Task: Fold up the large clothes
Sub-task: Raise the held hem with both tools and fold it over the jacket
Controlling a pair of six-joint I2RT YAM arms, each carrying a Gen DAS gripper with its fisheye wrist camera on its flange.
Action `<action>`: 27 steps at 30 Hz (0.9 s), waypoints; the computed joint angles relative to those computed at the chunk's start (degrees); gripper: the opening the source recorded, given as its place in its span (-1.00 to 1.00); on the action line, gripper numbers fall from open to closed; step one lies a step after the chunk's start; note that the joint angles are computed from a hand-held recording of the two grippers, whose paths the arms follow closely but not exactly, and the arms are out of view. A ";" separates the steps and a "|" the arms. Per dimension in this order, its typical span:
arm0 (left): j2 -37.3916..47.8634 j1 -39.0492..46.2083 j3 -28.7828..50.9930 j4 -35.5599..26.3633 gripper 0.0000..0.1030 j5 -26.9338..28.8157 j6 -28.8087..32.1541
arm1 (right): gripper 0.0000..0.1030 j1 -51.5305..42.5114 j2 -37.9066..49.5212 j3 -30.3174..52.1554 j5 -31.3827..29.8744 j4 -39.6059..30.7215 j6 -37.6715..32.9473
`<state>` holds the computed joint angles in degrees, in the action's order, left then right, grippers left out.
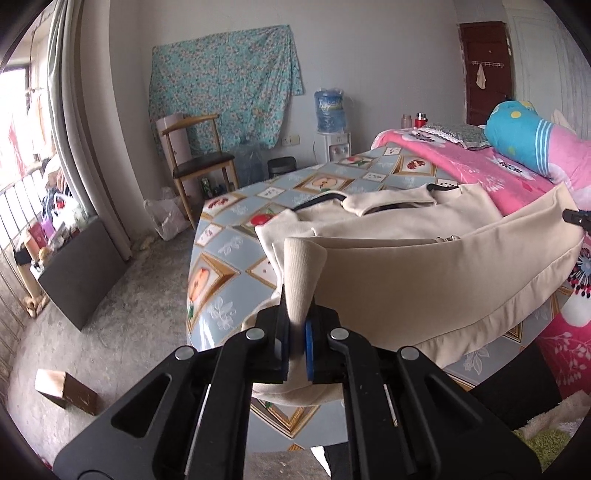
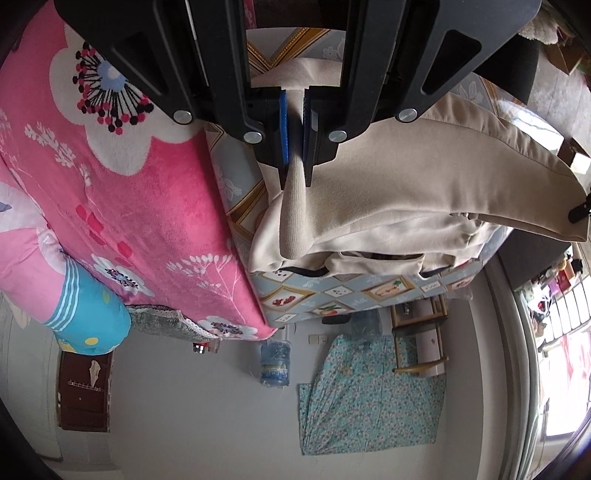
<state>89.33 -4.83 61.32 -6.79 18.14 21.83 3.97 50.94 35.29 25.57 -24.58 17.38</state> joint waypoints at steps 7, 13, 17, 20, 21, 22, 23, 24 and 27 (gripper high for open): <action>0.46 -0.26 2.14 0.34 -0.89 -0.29 -0.89 | -0.89 -1.18 -0.28 1.10 -0.43 2.50 -2.78; 1.96 -0.25 5.19 -0.02 -0.89 -0.43 -2.11 | -0.89 -3.35 1.45 2.61 -2.12 6.06 -5.28; 3.51 -0.83 8.06 -0.27 -0.89 -1.35 -2.24 | -0.89 -5.20 4.77 4.52 -4.09 9.72 -7.71; 5.62 -1.41 11.34 -0.64 -0.89 -1.94 -2.61 | -0.89 -7.32 8.31 6.48 -6.77 12.94 -9.53; 6.58 -1.71 12.77 -0.72 -0.89 -2.34 -2.53 | -0.89 -8.29 9.57 7.36 -7.83 13.79 -10.19; 7.25 -1.92 13.64 -0.63 -0.89 -2.63 -2.42 | -0.89 -8.98 10.59 8.07 -8.66 14.50 -10.62; 8.46 -2.27 15.28 -0.61 -0.89 -3.12 -2.22 | -0.89 -10.19 12.13 9.13 -10.09 15.48 -11.27; 9.42 -2.58 16.65 -0.73 -0.89 -3.49 -2.09 | -0.89 -11.57 13.99 10.45 -11.71 16.32 -11.79; 14.32 -3.61 23.91 -2.54 -0.89 -4.22 -2.32 | -0.89 -15.73 20.61 15.77 -17.00 17.53 -12.92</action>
<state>103.66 -8.45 85.22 -9.33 13.91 19.51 -11.77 71.54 51.06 8.56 -7.05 4.46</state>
